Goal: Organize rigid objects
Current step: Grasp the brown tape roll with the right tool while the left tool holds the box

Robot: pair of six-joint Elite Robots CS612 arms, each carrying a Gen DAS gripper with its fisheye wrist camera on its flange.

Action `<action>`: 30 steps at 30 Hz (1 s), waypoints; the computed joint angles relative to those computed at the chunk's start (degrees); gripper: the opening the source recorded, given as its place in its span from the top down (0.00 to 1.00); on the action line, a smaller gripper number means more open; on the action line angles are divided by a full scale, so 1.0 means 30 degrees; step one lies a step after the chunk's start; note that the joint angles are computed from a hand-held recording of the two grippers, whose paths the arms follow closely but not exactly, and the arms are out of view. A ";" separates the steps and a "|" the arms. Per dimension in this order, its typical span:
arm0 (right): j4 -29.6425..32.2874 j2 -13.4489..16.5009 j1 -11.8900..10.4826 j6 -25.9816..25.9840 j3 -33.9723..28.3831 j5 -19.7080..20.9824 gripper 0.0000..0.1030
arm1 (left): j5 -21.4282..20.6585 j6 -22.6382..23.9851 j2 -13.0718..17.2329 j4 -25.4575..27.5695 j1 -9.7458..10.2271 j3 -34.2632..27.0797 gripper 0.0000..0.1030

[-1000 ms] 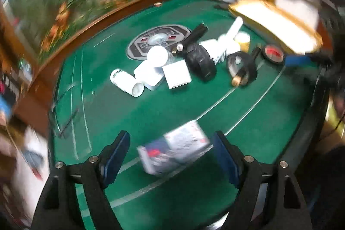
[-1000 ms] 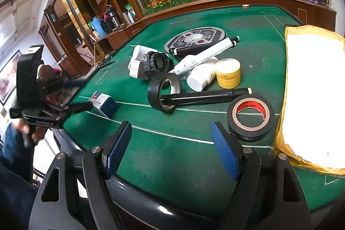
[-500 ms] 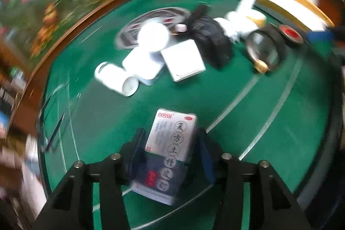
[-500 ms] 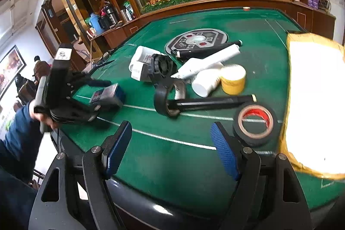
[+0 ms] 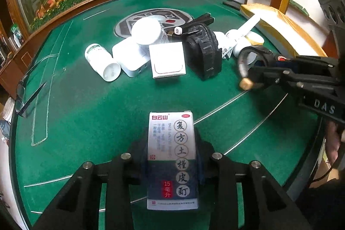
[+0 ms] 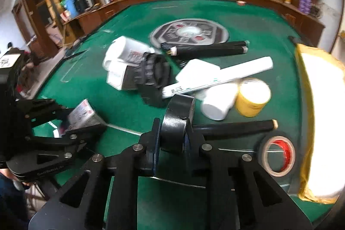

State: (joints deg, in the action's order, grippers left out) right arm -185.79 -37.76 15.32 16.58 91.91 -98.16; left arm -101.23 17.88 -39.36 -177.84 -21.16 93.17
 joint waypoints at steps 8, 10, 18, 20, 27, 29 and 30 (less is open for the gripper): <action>-0.5891 -0.0058 -0.1223 0.1867 0.1682 0.6718 0.83 | -0.0816 -0.0293 0.0273 0.0027 0.0250 -0.0453 0.67; -0.5523 -0.0022 -0.1392 0.1830 0.1598 0.7494 0.83 | -0.0816 -0.0510 0.0270 0.0100 0.0297 -0.0505 0.67; -0.3384 0.0475 -0.1854 0.3108 0.1300 1.1239 0.78 | -0.0537 -0.0435 0.0253 0.0050 0.0259 -0.0447 0.67; -0.2646 0.0013 -0.1699 0.2393 0.1678 1.0032 0.65 | -0.0516 -0.0410 0.0261 0.0016 0.0244 -0.0442 0.67; -0.1486 -0.1246 -0.1030 0.0638 0.3000 0.4288 0.62 | -0.0509 -0.0466 0.0306 -0.0238 0.0256 -0.0398 0.67; -0.1935 -0.1324 -0.0902 -0.0160 0.3184 0.3805 0.62 | -0.0489 -0.0467 0.0308 -0.0257 0.0257 -0.0393 0.67; -0.2360 -0.1281 -0.0882 -0.0591 0.3211 0.3822 0.62 | -0.0489 -0.0467 0.0308 -0.0257 0.0257 -0.0393 0.67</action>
